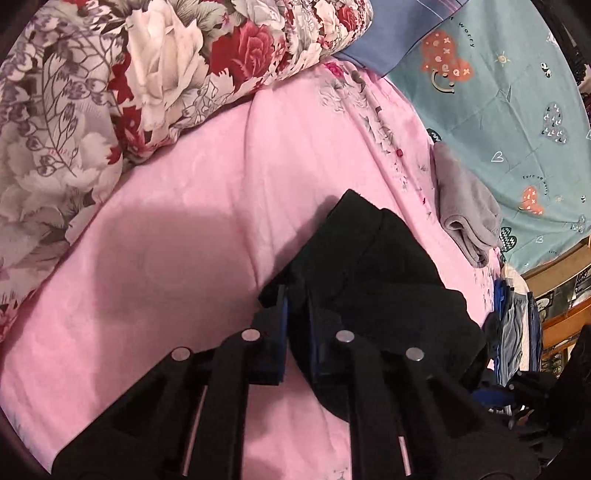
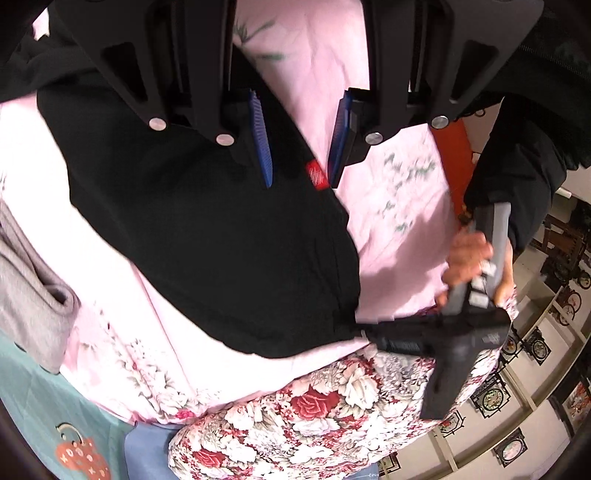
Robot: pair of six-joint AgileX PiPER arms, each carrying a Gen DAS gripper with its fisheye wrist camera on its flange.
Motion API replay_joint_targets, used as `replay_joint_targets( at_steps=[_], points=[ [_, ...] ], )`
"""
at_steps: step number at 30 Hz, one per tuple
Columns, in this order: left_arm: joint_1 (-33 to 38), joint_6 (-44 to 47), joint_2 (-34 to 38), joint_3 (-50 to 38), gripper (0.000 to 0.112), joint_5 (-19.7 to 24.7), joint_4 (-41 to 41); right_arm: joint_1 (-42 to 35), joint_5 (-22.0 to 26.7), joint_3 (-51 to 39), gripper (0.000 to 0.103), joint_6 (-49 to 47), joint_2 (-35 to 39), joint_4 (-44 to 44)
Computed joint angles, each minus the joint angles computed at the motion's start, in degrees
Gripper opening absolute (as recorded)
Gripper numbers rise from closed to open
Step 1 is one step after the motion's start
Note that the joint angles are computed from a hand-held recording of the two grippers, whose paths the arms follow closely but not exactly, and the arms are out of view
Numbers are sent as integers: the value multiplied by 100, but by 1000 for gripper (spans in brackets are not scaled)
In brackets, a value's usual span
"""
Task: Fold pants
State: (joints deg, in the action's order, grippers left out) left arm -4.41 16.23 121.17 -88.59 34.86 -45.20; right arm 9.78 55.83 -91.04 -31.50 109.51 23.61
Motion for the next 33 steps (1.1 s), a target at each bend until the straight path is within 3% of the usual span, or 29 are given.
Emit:
replay_joint_targets(
  at_steps=[1,2,7,10,12,15,17,19,21,22,24,28,30,33],
  points=[
    [9,-28,-52,34,15,-2,27,40,-13,-113,18,102,59,-63],
    [-5,-155,-165,113,21,-60,175,81,-14,-261,15,205,130,-112],
    [-470,-2234,-974,691,22,-682,2738,213,428,-1091,13,488,811,-67],
    [-785,-2511,-1376,884,22,-776,3200,379,715,-1332,12,914,1408,-391],
    [-975,-2384,-1428,780,22,-741,3082,357,321,-969,12,747,1272,-233],
    [-1245,-1607,-1202,385,31,-500,2253,188,265,-677,12,754,901,8],
    [-1510,-1777,-886,34,31,-343,2478,-3,-14,-78,13,397,219,276],
    [-1687,-2011,-557,-270,26,-114,2816,-198,-339,575,17,388,-513,48],
    [-1755,-2028,-212,-528,9,149,2819,-605,-548,1267,24,443,-1137,-119],
    [-1759,-2027,-73,-619,9,234,2808,-840,-612,1576,25,390,-1369,-92],
    [-1794,-2095,89,-534,9,96,2852,-1337,-719,2145,25,359,-1754,-131],
    [-1791,-1458,-126,254,9,-795,2345,-2614,-849,2984,27,863,-2090,-608],
    [-1822,-1533,-81,199,9,-793,2412,-3087,-735,2955,27,1293,-1995,-949],
    [-1830,-1474,-42,169,9,-840,2369,-3972,-132,1814,27,1689,-1458,-1101]
  ],
)
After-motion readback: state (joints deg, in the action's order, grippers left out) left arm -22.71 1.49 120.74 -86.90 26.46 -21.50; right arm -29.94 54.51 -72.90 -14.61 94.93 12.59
